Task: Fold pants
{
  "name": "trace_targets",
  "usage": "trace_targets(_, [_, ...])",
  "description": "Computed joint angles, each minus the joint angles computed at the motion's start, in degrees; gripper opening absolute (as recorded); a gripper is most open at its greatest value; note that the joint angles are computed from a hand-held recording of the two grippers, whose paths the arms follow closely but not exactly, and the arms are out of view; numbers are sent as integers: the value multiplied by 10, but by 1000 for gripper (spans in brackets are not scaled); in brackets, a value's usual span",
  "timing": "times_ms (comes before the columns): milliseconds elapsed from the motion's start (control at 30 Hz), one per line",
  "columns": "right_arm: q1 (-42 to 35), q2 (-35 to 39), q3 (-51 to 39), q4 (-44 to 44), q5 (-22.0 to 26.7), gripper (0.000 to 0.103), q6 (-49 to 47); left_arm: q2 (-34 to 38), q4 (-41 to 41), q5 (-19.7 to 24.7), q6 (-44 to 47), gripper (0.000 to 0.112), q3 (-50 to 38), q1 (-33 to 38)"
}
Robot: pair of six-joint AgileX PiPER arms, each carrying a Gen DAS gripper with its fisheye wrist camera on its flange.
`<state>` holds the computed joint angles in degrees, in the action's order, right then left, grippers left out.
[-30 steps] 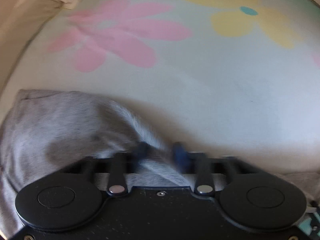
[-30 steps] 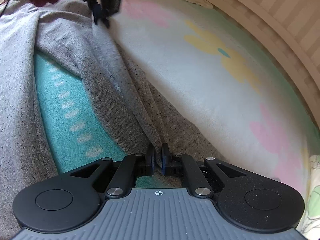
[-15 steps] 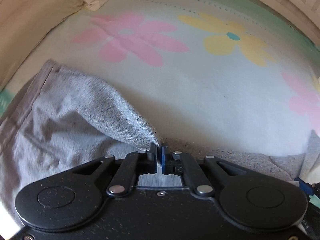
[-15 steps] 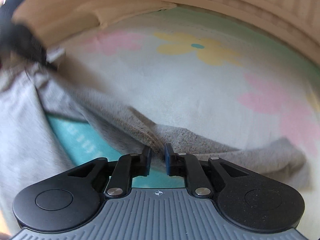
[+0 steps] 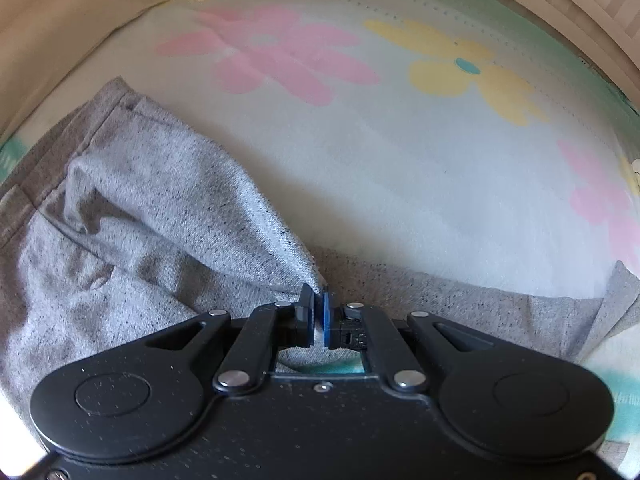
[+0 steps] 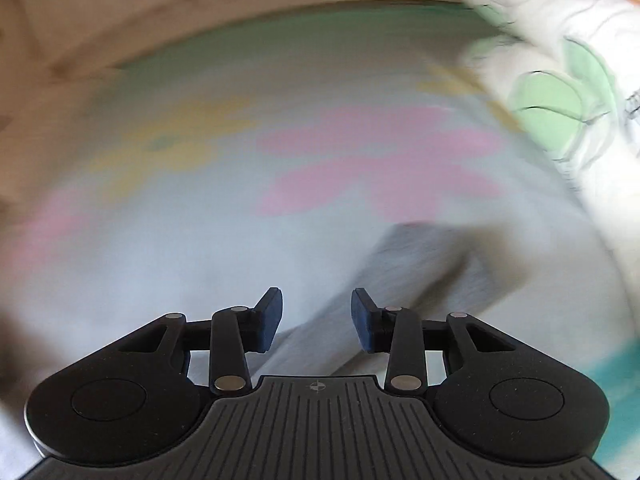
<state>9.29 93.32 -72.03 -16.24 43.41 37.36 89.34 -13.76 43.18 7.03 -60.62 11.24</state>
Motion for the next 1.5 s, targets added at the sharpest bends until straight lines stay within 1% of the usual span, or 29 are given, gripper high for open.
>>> trace_targets(33, [1,30,-26,-16,12,37,35,-9,0,-4,-4,5,10,-4])
trace_targets(100, [10,81,-68,-51,38,37,98,-4,-3,-9,-5,5,6,-6])
trace_targets(200, [17,147,-123,-75,85,37,130,3,-5,-17,-8,5,6,-11])
trace_targets(267, [28,184,-159,-101,130,37,150,-2,-5,-19,-1,5,13,-10])
trace_targets(333, [30,202,-163,-126,155,37,154,-6,-1,-22,0,5,15,-11])
trace_targets(400, [29,200,-154,-134,147,37,158,-11,6,-21,-4,5,17,-15])
trace_targets(433, [24,195,-151,-125,145,23,155,-13,9,-23,-6,5,18,-17])
trace_targets(467, [13,190,-152,-102,143,4,135,-13,13,-26,-9,5,18,-20])
trace_targets(533, [-6,165,-145,-71,135,3,112,-11,15,-30,-9,5,17,-22])
trace_targets(600, [-16,117,-124,-56,111,3,87,-10,18,-36,-11,5,13,-24])
trace_targets(633, [-18,88,-110,-51,96,3,77,-10,19,-39,-12,5,11,-25])
trace_targets(700, [-22,24,-87,-41,83,3,69,-17,20,-49,-14,5,5,-26])
trace_targets(767, [-35,-42,-66,-9,78,3,55,-32,26,-63,-19,5,5,-27])
trace_targets(833, [-47,-102,-42,8,78,3,50,-51,15,-71,-4,5,7,-21])
trace_targets(900, [-51,-156,-20,13,86,3,48,-68,-12,-68,26,5,10,-6])
trace_targets(1000, [-53,-216,1,23,115,3,39,-94,-59,-54,80,5,20,26])
trace_targets(1133, [-79,-275,23,54,144,3,6,-124,-117,-21,154,5,25,75])
trace_targets(1267, [-83,-307,14,69,189,3,-6,-157,-170,11,223,5,44,125])
trace_targets(1300, [-72,-314,13,61,201,3,4,-164,-179,26,235,5,47,139])
trace_targets(1400, [-58,-326,15,58,226,3,13,-183,-190,60,260,5,58,168])
trace_targets(1500, [-49,-344,24,67,243,3,26,-194,-188,77,277,5,59,179])
